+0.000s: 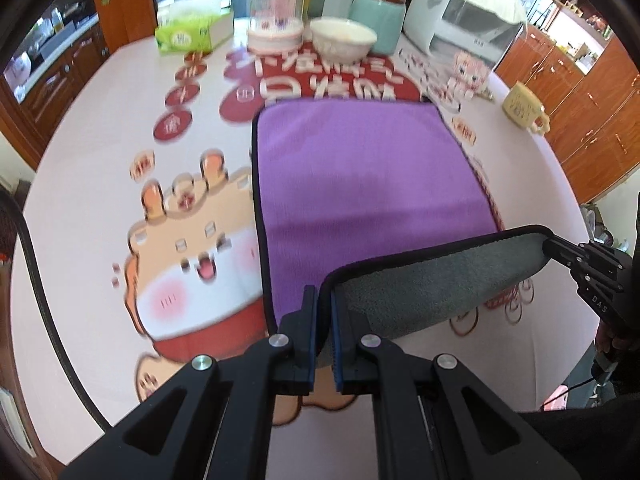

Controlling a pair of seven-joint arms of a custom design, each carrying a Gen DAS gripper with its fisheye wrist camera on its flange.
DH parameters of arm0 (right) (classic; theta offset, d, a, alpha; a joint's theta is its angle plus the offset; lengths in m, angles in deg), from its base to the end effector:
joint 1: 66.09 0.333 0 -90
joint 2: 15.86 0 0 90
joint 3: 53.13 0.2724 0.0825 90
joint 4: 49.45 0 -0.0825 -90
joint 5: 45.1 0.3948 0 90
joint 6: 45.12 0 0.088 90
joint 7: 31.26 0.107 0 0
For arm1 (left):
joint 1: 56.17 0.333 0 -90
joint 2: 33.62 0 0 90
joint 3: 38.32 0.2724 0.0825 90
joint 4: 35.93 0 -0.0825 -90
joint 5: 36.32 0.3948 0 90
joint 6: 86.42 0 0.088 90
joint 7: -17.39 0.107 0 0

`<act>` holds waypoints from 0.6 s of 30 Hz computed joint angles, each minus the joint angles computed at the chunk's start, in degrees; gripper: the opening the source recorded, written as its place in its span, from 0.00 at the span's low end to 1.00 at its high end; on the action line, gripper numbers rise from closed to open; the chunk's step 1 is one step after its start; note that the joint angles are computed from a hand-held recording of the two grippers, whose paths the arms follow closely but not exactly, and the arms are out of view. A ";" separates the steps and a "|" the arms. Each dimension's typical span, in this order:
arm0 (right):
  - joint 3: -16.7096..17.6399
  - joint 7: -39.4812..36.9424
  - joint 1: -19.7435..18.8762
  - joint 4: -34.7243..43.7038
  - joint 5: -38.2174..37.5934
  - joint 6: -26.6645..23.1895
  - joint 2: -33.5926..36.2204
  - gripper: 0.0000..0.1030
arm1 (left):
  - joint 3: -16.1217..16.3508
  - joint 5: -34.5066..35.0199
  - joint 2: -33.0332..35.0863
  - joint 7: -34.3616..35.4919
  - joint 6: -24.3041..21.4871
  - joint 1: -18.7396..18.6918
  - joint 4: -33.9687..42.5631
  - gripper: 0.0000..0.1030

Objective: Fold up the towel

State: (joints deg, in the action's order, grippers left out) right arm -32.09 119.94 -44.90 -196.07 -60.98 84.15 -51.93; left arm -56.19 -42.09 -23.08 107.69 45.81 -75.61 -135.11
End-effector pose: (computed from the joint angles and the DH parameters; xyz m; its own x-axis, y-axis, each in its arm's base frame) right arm 0.3230 0.2801 0.4533 -0.2222 -0.9748 0.0199 -0.8447 0.1823 -0.5032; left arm 0.5236 -0.3878 0.4707 -0.5727 -0.8062 0.1486 -0.7847 0.4866 -0.3840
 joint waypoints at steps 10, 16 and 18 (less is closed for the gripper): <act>-0.01 0.27 -6.10 5.36 -9.04 1.51 2.97 0.05 | 0.22 5.66 10.87 -0.11 0.09 -1.49 15.80 0.04; -1.08 0.61 -9.07 8.00 -14.07 3.43 6.46 0.05 | 1.02 9.02 20.37 -0.58 -1.80 -3.59 28.91 0.04; -1.84 0.33 -9.81 8.74 -15.54 4.47 7.99 0.05 | 1.58 10.17 25.02 -0.78 -3.33 -4.81 35.64 0.04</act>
